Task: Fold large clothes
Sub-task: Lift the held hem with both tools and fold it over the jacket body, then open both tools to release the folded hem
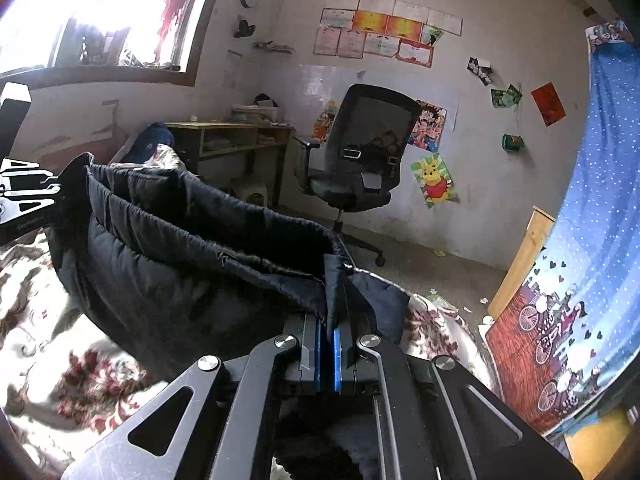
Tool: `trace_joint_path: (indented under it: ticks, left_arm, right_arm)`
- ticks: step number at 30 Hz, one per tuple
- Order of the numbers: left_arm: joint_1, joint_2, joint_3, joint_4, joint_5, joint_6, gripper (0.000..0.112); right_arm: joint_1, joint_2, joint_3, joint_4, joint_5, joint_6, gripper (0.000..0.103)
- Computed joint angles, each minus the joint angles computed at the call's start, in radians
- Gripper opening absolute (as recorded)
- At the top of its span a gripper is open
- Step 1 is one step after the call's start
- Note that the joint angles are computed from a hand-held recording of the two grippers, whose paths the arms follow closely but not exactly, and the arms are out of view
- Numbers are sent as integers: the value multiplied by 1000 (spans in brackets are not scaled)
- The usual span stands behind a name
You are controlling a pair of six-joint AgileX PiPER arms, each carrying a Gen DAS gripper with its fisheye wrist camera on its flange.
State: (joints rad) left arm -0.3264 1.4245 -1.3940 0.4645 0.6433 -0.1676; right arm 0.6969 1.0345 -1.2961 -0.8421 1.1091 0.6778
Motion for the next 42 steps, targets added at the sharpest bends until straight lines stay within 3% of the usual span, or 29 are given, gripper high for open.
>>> trace_joint_path:
  ticks: [2, 6, 12, 21, 31, 39, 42]
  left_arm:
    - [-6, 59, -51, 26, -5, -27, 7]
    - [10, 181, -160, 27, -18, -13, 7]
    - [42, 369, -338, -3, -20, 32, 7]
    - [55, 652, -654, -76, 66, 134, 7]
    - [71, 829, -818, -133, 80, 154, 7]
    - [83, 940, -962, -197, 154, 203, 8]
    - [109, 945, -975, -291, 157, 250, 10]
  right_arm:
    - [-136, 57, -40, 89, -93, -89, 4]
    - [-300, 180, -125, 218, -196, -213, 4]
    - [-410, 392, -277, 308, -278, -323, 4]
    - [-488, 637, -417, 360, -374, -390, 4]
    - [-516, 746, -379, 294, -503, -291, 4]
    - [-522, 843, -457, 291, -492, -291, 4]
    - [-527, 852, -459, 318, -497, -287, 5]
